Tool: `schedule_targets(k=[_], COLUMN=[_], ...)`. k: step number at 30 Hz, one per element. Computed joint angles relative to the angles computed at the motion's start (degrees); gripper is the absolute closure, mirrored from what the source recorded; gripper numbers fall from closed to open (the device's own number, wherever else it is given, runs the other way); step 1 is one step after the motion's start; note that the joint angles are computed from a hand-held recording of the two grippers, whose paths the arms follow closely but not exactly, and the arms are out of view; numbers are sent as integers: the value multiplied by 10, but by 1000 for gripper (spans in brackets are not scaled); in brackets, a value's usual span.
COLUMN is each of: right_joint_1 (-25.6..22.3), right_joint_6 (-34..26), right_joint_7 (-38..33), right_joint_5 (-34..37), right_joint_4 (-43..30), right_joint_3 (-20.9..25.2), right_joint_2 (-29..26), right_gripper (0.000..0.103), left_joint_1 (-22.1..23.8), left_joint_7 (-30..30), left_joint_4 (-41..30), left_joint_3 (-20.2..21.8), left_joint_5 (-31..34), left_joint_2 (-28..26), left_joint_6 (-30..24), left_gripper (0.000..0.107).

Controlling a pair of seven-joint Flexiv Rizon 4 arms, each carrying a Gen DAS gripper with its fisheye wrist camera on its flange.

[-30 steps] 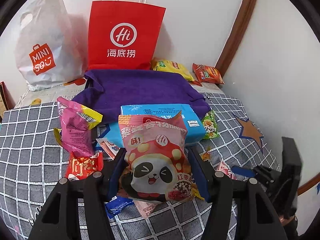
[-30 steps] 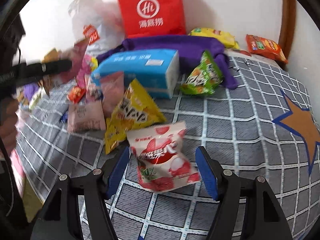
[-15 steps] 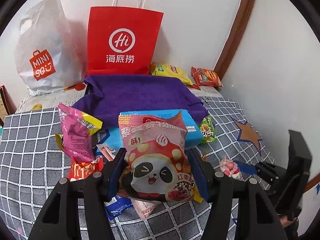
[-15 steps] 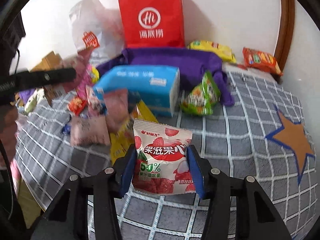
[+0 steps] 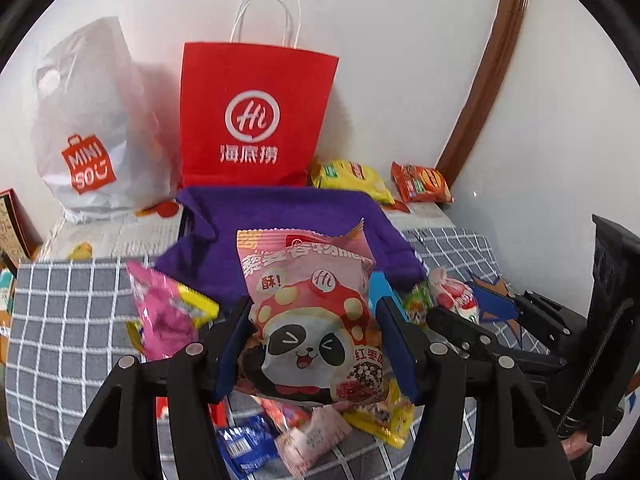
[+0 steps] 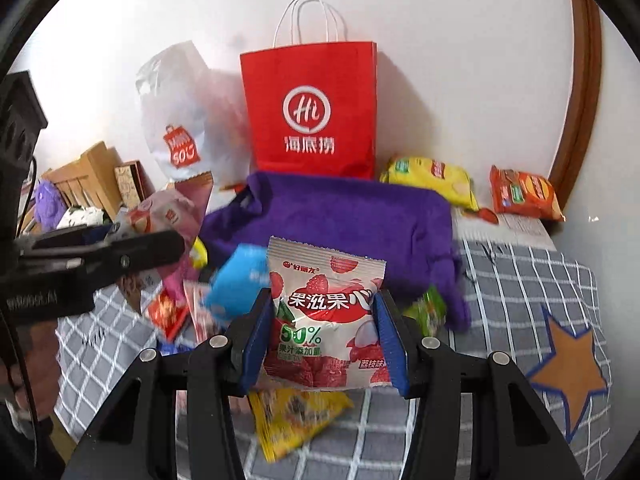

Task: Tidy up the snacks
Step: 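Carry the panda bag over the purple cloth while the right tool releases the strawberry packet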

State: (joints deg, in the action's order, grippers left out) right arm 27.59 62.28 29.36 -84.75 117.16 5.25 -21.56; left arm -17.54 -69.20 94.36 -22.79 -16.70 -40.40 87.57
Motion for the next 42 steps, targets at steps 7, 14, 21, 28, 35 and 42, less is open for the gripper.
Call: schedule_targets(k=[7, 14, 21, 28, 35, 42], right_joint_1=[-14, -21, -30, -38, -40, -43], right_joint_6=[21, 37, 61, 89, 99, 56], right_joint_7=[-46, -80, -108, -163, -289, -427], right_joint_5=[23, 35, 48, 104, 240, 364], right_joint_4=[-57, -105, -153, -200, -209, -224], right_joint_3=[-23, -51, -80, -101, -95, -70], right_joint_2=[-25, -56, -88, -145, -188, -215], right_gripper=[53, 53, 53, 53, 53, 53], left_joint_1=[-17, -51, -77, -89, -99, -103], left_joint_7=[4, -7, -34, -73, -120, -150], left_joint_4=[-78, -195, -344, -507, -656, -796], left_joint_3=[24, 72, 113, 146, 181, 204], left_joint_5=[-3, -4, 1, 12, 40, 51], left_joint_2=[-26, -78, -154, -249, -335, -408], left_joint_6=[-36, -91, -165, -256, -380, -476], left_gripper=[47, 47, 47, 47, 47, 47])
